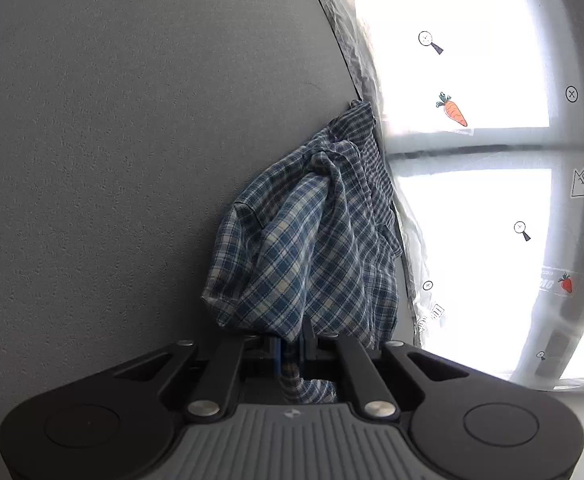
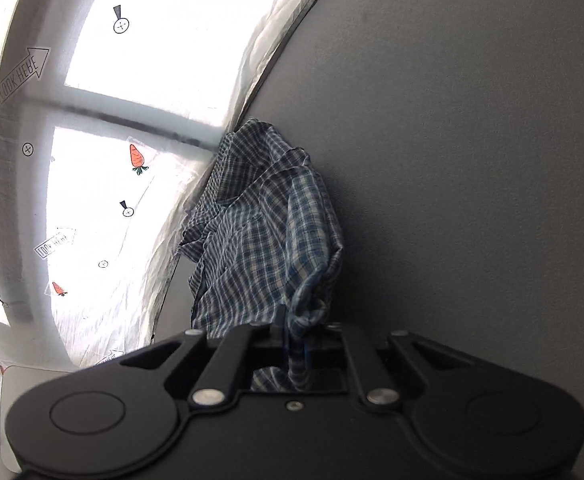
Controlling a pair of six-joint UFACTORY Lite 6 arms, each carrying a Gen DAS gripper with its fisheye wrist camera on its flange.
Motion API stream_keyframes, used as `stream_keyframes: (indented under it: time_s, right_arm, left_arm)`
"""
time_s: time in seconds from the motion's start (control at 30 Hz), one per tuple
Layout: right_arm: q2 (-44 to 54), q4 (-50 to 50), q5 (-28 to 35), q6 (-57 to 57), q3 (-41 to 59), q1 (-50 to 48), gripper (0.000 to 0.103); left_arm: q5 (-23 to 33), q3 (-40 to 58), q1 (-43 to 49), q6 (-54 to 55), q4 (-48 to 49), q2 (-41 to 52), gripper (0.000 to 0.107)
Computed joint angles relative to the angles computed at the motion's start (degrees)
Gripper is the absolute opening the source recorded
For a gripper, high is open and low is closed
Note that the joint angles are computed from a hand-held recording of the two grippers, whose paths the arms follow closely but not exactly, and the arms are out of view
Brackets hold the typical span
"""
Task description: Fold clothes
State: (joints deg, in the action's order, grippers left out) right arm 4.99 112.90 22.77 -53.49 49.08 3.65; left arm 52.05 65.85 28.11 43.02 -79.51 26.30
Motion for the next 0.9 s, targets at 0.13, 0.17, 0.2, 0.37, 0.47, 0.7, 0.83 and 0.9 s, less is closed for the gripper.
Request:
stream_keyframes:
  time_s: [0.13,0.17,0.2,0.37,0.47,0.7,0.83,0.9]
  right_arm:
    - [-10.6,-4.9,0.1,3.9,-7.6,-0.1,0.006]
    - [-13.7,-7.1,1.0,6.6,-10.0,-0.7,0.006]
    - [-16.9,-9.5,1.8,9.6,-12.2,-1.3,0.006]
    - [-34.7,-28.4,11.2,32.1,-22.0,-9.0,0.006]
    - [-45.8,-37.9,19.8,43.5,-26.1,-15.8,0.006]
    - [-51.8,-40.6,31.6,50.3,-31.4,-26.1,0.006]
    - [-44.6,-35.6,29.1,45.2,-29.1,-23.4,0.006]
    - [-40.7,-33.4,28.3,43.0,-27.0,-21.9,0.007]
  left_arm:
    - [2.3,-10.8,3.6,1.2,2.4,-11.8,0.007]
    - [3.1,-13.1,4.8,0.6,3.8,-14.7,0.007]
    - [4.1,-14.9,5.8,-0.1,5.2,-17.4,0.007]
    - [13.2,-21.1,12.5,-9.5,17.1,-33.2,0.007]
    - [19.6,-22.8,16.4,-14.0,23.2,-42.0,0.008]
    - [19.4,-24.2,16.1,-20.5,27.2,-44.1,0.008]
    - [17.4,-22.8,14.9,-23.9,27.3,-39.7,0.008]
    - [16.3,-20.9,13.9,-25.2,26.1,-37.2,0.008]
